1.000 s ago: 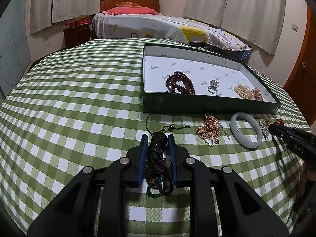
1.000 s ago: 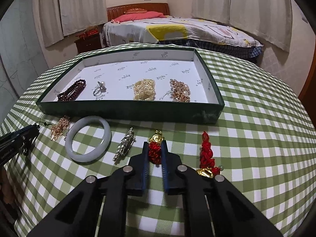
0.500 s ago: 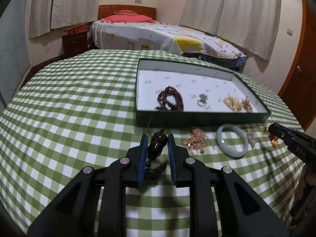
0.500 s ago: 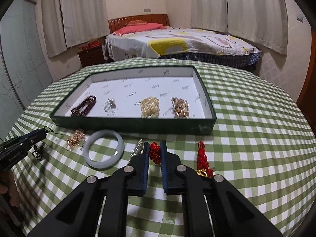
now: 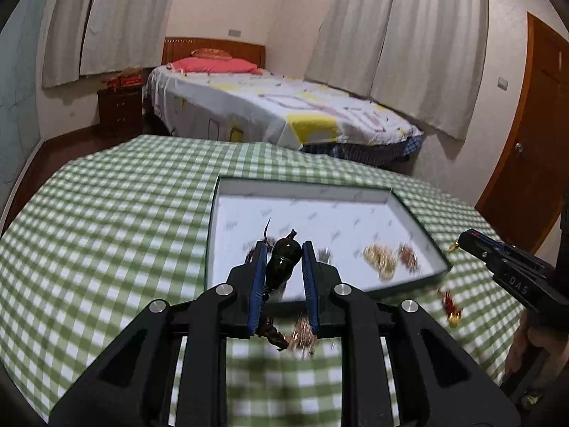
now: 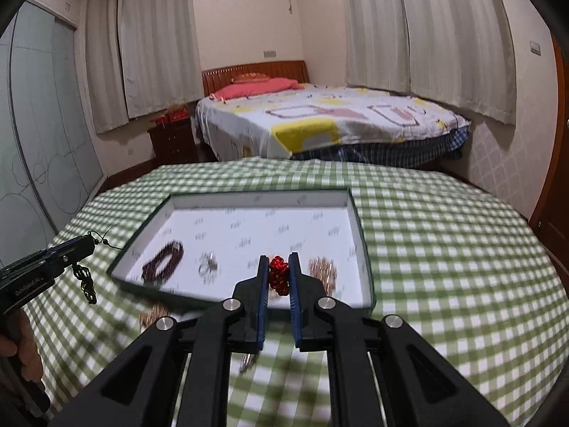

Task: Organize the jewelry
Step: 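Lift the black pendant toward the box with the left tool while the right tool carries the red charm there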

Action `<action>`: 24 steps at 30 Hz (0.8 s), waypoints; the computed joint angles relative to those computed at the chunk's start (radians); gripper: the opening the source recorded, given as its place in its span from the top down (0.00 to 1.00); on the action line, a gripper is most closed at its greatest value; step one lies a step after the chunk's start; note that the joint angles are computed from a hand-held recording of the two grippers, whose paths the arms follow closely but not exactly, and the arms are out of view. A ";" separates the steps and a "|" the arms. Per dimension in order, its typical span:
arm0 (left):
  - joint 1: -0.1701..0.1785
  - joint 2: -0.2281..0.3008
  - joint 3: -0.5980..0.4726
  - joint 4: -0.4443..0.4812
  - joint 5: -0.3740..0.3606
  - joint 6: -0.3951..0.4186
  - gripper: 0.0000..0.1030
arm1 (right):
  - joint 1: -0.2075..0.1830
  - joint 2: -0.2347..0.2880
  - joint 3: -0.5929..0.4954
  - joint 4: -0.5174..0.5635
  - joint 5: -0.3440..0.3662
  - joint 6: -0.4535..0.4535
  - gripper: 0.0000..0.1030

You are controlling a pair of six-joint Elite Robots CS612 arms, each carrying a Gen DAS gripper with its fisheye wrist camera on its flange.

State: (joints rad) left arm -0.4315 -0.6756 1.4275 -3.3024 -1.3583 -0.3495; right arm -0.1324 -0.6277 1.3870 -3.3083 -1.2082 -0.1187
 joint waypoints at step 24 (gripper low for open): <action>0.061 0.241 -0.484 0.421 -0.072 -0.029 0.80 | 0.011 0.193 -0.367 0.317 -0.030 -0.035 0.89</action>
